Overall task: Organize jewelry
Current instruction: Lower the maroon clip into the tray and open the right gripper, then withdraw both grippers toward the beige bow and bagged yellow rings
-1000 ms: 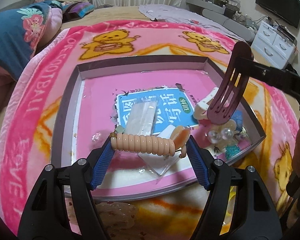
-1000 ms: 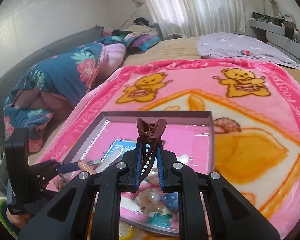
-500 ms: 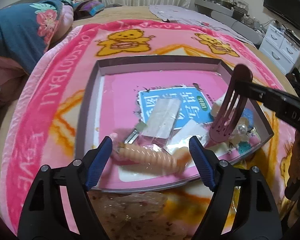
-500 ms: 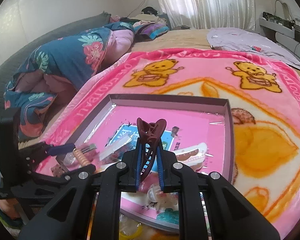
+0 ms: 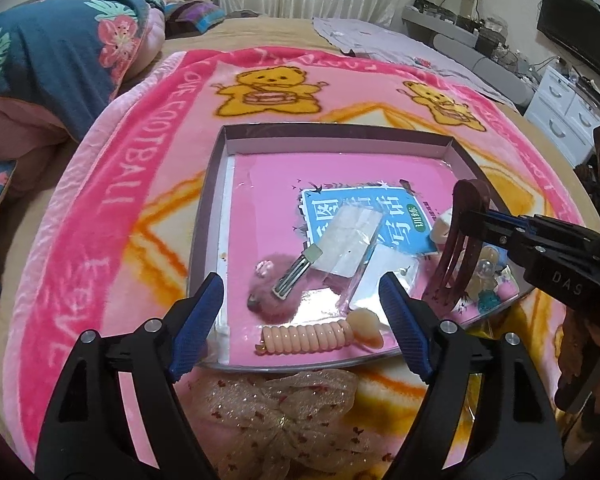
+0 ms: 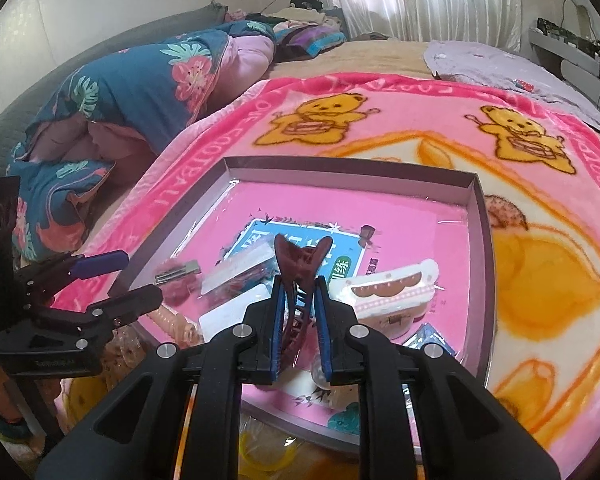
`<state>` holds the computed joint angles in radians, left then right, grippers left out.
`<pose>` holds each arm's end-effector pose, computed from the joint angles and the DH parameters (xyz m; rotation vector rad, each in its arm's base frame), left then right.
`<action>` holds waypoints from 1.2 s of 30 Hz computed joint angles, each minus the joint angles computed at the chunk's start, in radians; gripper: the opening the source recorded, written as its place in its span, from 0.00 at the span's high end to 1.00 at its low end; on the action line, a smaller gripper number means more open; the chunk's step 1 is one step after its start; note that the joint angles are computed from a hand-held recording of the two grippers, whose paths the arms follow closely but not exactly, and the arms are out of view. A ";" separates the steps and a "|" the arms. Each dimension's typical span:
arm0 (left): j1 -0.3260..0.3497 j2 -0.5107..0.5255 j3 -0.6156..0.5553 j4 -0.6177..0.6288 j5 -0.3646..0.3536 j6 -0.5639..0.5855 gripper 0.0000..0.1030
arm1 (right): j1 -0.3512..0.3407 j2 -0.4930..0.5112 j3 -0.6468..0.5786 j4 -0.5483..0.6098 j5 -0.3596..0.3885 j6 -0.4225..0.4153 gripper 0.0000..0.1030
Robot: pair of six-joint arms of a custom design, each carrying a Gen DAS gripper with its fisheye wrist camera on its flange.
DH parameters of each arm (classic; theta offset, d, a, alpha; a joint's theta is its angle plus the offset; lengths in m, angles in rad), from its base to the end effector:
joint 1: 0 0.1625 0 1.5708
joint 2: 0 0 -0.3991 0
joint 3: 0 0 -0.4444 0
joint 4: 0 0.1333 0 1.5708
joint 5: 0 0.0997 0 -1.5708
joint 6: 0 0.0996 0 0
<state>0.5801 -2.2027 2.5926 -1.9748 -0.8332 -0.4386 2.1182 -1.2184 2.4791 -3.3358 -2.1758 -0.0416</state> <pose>-0.1211 -0.3188 0.2433 0.6792 2.4228 -0.6507 0.2738 -0.3019 0.0903 0.5455 -2.5066 0.8375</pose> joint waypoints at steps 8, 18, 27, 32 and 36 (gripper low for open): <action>-0.032 -0.059 -0.003 0.079 0.006 -0.043 0.27 | 0.052 -0.035 0.020 -0.019 -0.061 0.039 0.45; -0.173 -0.234 -0.013 0.296 0.057 -0.179 0.12 | 0.252 -0.106 0.060 -0.104 -0.217 0.057 0.12; -0.346 -0.387 -0.034 0.613 0.110 -0.367 0.12 | 0.359 -0.138 0.086 -0.065 -0.259 0.149 0.08; -0.386 -0.455 -0.036 0.740 0.095 -0.434 0.12 | 0.383 -0.133 0.113 0.026 -0.267 0.246 0.07; -0.375 -0.507 -0.022 0.816 0.070 -0.466 0.12 | 0.376 -0.122 0.128 0.119 -0.274 0.314 0.07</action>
<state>0.2047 -2.7101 2.5709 -1.1584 -0.7637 -0.9048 2.4944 -1.3400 2.6073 -3.2169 -2.4497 0.2729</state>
